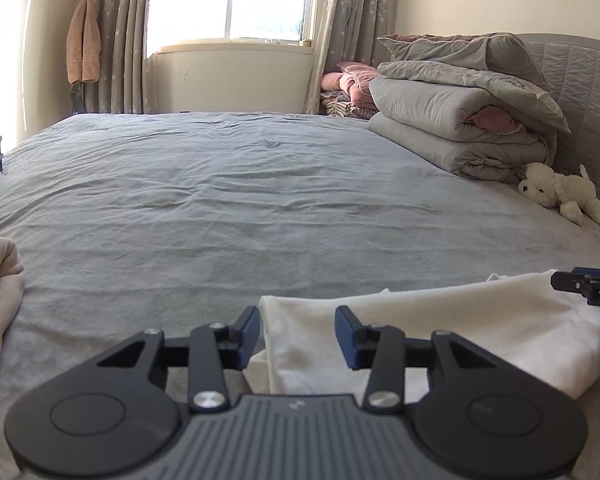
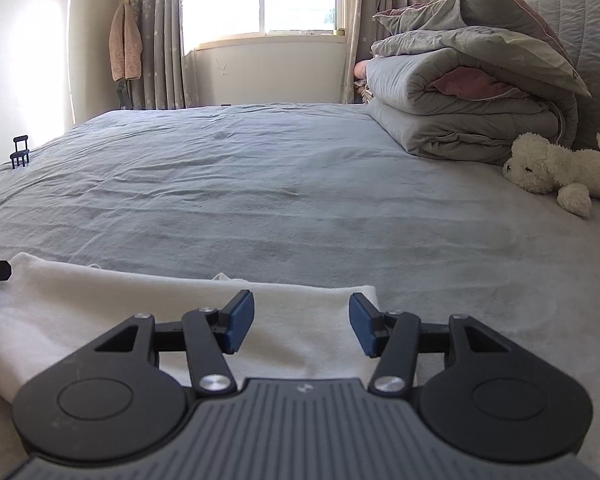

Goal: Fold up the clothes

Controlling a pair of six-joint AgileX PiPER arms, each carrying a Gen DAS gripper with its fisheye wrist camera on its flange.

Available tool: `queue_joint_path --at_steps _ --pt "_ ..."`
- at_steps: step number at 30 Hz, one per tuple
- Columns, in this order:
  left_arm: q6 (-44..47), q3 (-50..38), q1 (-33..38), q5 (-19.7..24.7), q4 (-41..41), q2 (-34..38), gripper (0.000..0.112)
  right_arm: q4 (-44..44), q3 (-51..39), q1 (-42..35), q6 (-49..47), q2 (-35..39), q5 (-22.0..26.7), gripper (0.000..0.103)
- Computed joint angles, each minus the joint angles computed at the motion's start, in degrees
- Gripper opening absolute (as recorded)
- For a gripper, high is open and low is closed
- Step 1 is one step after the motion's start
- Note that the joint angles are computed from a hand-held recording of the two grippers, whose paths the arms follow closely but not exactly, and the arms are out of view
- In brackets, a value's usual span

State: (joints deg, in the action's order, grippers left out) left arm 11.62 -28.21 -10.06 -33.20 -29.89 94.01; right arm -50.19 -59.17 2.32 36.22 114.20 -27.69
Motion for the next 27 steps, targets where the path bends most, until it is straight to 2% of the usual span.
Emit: queue_joint_path --at_steps 1,3,9,12,13,15,17,21,23,27 --pt "0.26 -1.08 -0.15 1.19 0.18 0.38 0.038 -1.13 -0.73 0.25 1.86 0.26 0.36 0.055" --pt "0.65 -3.26 -0.39 3.56 0.60 1.21 0.025 -4.89 -2.18 1.28 6.57 0.63 1.52 0.055" --pt "10.44 -9.39 -3.15 8.55 -7.87 5.63 0.022 -18.37 -5.74 5.89 21.73 1.82 4.65 0.055" --pt "16.89 -11.43 -3.13 10.48 -12.97 7.71 0.022 -27.79 -10.09 9.03 32.13 4.13 8.85 0.056" --pt "18.41 -11.89 -2.89 11.09 -14.16 8.18 0.022 -29.24 -11.22 9.90 33.80 5.00 10.35 0.059" --pt "16.94 -11.99 -1.92 12.57 -12.85 7.71 0.022 -26.89 -12.42 11.35 30.86 6.44 12.90 0.062" --pt "14.68 -11.89 -1.37 13.19 -11.10 7.37 0.022 -22.94 -11.88 11.55 26.24 6.35 13.33 0.063" --pt "7.91 -10.83 -0.69 12.96 -6.40 5.78 0.023 -28.03 -10.52 9.69 31.34 4.32 11.11 0.062" --pt "6.29 -9.78 -0.85 11.06 -6.00 4.99 0.024 -28.70 -9.62 8.46 32.55 3.17 10.29 0.062" --pt "3.55 -9.30 0.28 11.03 -4.25 4.46 0.027 -27.85 -7.66 6.74 31.04 1.30 11.02 0.062"
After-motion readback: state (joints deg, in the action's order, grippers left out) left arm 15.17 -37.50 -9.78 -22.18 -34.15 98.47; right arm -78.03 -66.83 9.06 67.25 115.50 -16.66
